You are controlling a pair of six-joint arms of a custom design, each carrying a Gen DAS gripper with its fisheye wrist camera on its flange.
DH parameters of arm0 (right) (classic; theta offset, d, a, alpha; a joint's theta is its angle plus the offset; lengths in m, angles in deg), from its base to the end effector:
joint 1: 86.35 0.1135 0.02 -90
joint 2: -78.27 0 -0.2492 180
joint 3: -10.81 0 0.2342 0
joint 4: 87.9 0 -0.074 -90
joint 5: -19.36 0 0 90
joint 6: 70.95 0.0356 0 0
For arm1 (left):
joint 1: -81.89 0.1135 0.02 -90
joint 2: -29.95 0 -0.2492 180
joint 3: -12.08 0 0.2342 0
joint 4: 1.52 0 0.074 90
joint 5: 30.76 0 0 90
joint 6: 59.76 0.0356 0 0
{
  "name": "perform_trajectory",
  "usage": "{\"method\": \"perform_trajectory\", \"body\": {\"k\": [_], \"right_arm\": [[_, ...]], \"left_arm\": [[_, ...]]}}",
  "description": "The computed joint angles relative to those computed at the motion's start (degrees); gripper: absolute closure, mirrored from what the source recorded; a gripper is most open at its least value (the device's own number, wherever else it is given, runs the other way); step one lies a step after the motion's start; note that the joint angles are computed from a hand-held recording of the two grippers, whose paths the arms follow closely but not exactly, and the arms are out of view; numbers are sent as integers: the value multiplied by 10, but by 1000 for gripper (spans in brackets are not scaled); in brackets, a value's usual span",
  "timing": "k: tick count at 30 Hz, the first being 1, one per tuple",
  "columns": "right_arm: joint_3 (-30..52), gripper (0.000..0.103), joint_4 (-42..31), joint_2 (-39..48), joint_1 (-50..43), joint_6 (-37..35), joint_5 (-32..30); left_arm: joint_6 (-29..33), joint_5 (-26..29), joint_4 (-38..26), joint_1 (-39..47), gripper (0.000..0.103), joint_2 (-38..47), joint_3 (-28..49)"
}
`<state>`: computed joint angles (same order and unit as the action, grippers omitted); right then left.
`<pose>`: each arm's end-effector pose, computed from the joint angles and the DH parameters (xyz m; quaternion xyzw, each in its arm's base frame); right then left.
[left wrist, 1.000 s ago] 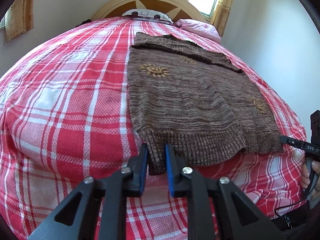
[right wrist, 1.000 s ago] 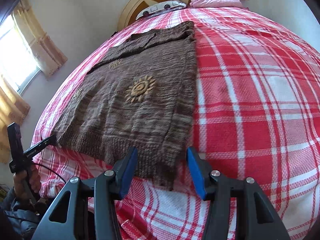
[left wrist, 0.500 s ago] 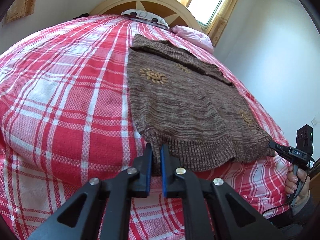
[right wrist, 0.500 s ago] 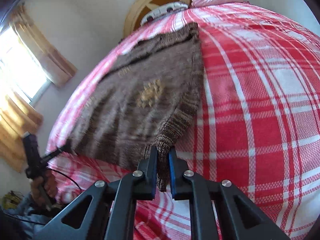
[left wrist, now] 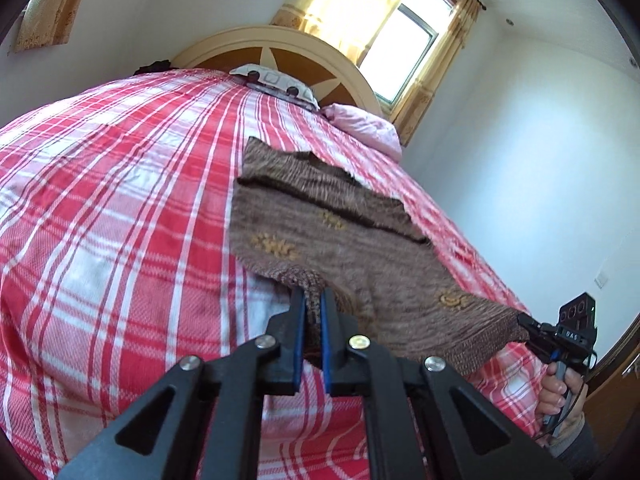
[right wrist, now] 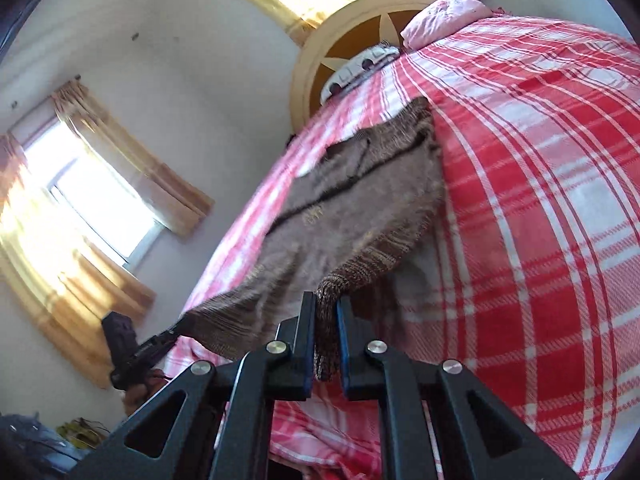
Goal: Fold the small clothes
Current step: 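Lift the hem with both grippers and fold it over toward the collar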
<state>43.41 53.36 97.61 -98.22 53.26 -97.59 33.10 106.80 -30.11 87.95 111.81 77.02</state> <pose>0.1093 -0.0065 0.2043 0.2074 0.8054 0.2939 0.4711 0.2787 0.0032 0.2221 0.1289 0.8509 -0.3451 0.3744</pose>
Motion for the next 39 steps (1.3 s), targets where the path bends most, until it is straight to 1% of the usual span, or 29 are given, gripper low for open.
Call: {"method": "perform_trajectory", "body": {"k": [4, 8, 11, 13, 14, 16, 20, 25, 29, 31, 35, 38, 39], "right_arm": [[21, 94, 37, 41, -59, 0, -54], [45, 94, 72, 97, -109, -10, -94], [67, 94, 105, 149, -138, -12, -116], [80, 98, 137, 191, -153, -4, -129], [86, 98, 156, 215, -160, 3, -136], [100, 98, 182, 255, -164, 9, -139], [137, 98, 230, 344, -155, 16, -125], [195, 98, 264, 440, -147, 16, -113], [258, 98, 266, 513, -146, 4, -106], [299, 98, 264, 556, -148, 0, -104], [386, 98, 261, 648, -152, 5, -107], [451, 98, 250, 712, -146, 2, -103], [475, 98, 243, 733, -143, -1, -101]], "left_arm": [[-31, 2, 17, -6, 96, 26, 37], [-48, -16, 29, -22, 96, 51, 82], [-60, -38, 37, -39, 96, 83, 128], [-74, -47, 36, -50, 96, 114, 169], [-81, -53, 36, -57, 96, 130, 189], [-90, -65, 35, -69, 96, 154, 219], [-106, -87, 31, -92, 96, 204, 280], [-124, -98, 14, -107, 96, 271, 374], [-129, -116, -10, -121, 96, 333, 467], [-131, -125, -31, -127, 96, 372, 527], [-137, -142, -84, -138, 96, 455, 662], [-140, -155, -132, -146, 96, 526, 779], [-141, -160, -155, -149, 96, 557, 830]]}}
